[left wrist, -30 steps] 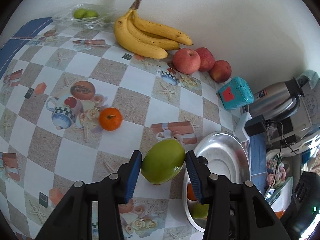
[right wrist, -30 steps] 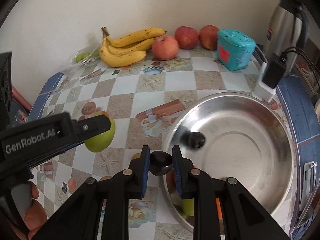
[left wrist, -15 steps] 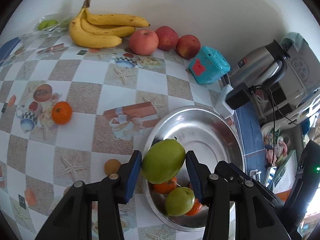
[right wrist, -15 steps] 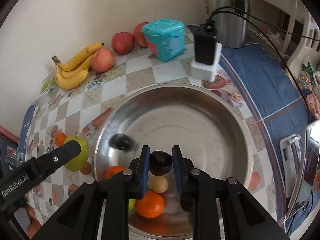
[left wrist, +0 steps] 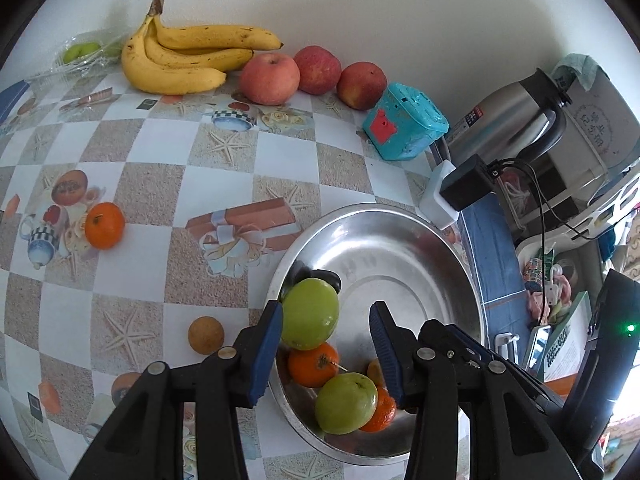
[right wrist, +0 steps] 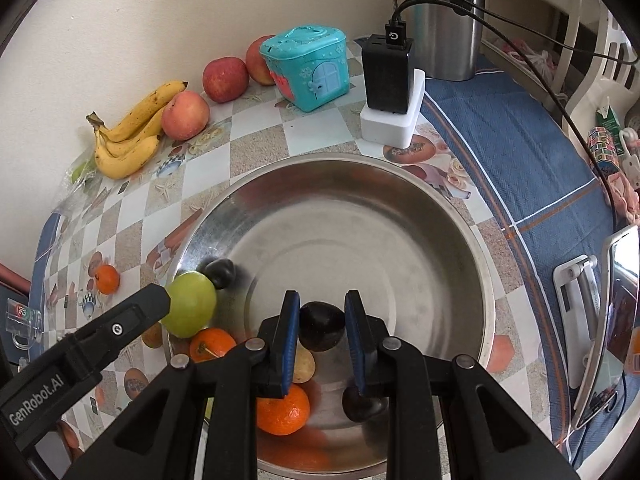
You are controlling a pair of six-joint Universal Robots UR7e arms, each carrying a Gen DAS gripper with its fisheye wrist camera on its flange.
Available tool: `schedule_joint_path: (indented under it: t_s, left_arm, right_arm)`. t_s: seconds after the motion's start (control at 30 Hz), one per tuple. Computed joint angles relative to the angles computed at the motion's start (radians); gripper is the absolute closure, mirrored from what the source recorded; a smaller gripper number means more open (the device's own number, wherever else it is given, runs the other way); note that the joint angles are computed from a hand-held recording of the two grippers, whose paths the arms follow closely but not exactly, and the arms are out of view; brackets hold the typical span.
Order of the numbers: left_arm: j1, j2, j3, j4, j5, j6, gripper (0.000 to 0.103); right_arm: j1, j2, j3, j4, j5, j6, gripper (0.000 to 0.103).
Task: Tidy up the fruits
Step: 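Open both grippers to drop the pear and plum into the plate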
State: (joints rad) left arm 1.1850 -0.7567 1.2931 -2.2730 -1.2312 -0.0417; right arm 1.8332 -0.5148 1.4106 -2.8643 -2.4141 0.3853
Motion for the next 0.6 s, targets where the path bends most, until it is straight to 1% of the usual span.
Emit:
schedule_joint_path:
  t_s: [0.1,0.13,0.17,0.2,0.23,0.3,0.33,0.37,0.4,0.43,0.47,0.5,0.53,0.57,0.6]
  left_arm:
    - [0.006,0.001,-0.009,0.010,0.005,-0.014,0.053]
    - [0.008,0.001,-0.012,0.013,0.010,-0.021,0.051]
    - [0.010,0.001,-0.016,0.017,0.019,-0.029,0.046]
    - [0.013,0.001,-0.018,0.017,0.029,-0.038,0.044]
    - [0.015,0.000,-0.021,0.017,0.038,-0.045,0.042]
    - [0.020,0.000,-0.029,0.021,0.061,-0.061,0.038]
    - [0.021,0.000,-0.032,0.022,0.080,-0.072,0.033]
    - [0.023,0.000,-0.035,0.021,0.103,-0.083,0.028]
    - [0.024,0.001,-0.039,0.023,0.127,-0.093,0.025]
    - [0.025,0.002,-0.041,0.024,0.152,-0.099,0.020]
    - [0.025,0.004,-0.045,0.029,0.192,-0.110,0.014]
    - [0.025,0.005,-0.047,0.033,0.234,-0.119,0.011]
    - [0.024,0.006,-0.048,0.032,0.277,-0.125,0.004]
    - [0.024,0.007,-0.046,0.025,0.321,-0.127,0.000]
    - [0.025,0.007,-0.046,0.022,0.354,-0.128,0.000]
  right_arm:
    - [0.002,0.003,-0.006,0.000,-0.006,-0.003,0.079]
    - [0.003,0.004,-0.007,-0.003,-0.007,-0.006,0.078]
    - [0.004,0.006,-0.009,-0.006,-0.010,-0.006,0.071]
    - [0.005,0.006,-0.009,-0.006,-0.013,-0.003,0.066]
    - [0.004,0.006,-0.010,-0.004,-0.013,0.001,0.059]
    - [0.003,0.008,-0.014,0.003,-0.013,0.006,0.057]
    - [0.003,0.009,-0.017,0.009,-0.013,0.007,0.057]
    - [0.004,0.011,-0.020,0.014,-0.016,0.009,0.056]
    - [0.004,0.014,-0.023,0.017,-0.017,0.009,0.055]
    - [0.005,0.016,-0.026,0.020,-0.018,0.010,0.050]
    - [0.006,0.019,-0.030,0.020,-0.020,0.009,0.045]
    - [0.008,0.022,-0.033,0.019,-0.022,0.008,0.044]
    - [0.010,0.025,-0.038,0.020,-0.025,0.004,0.042]
    - [0.012,0.030,-0.046,0.022,-0.027,0.000,0.038]
    - [0.014,0.036,-0.053,0.022,-0.029,-0.006,0.033]
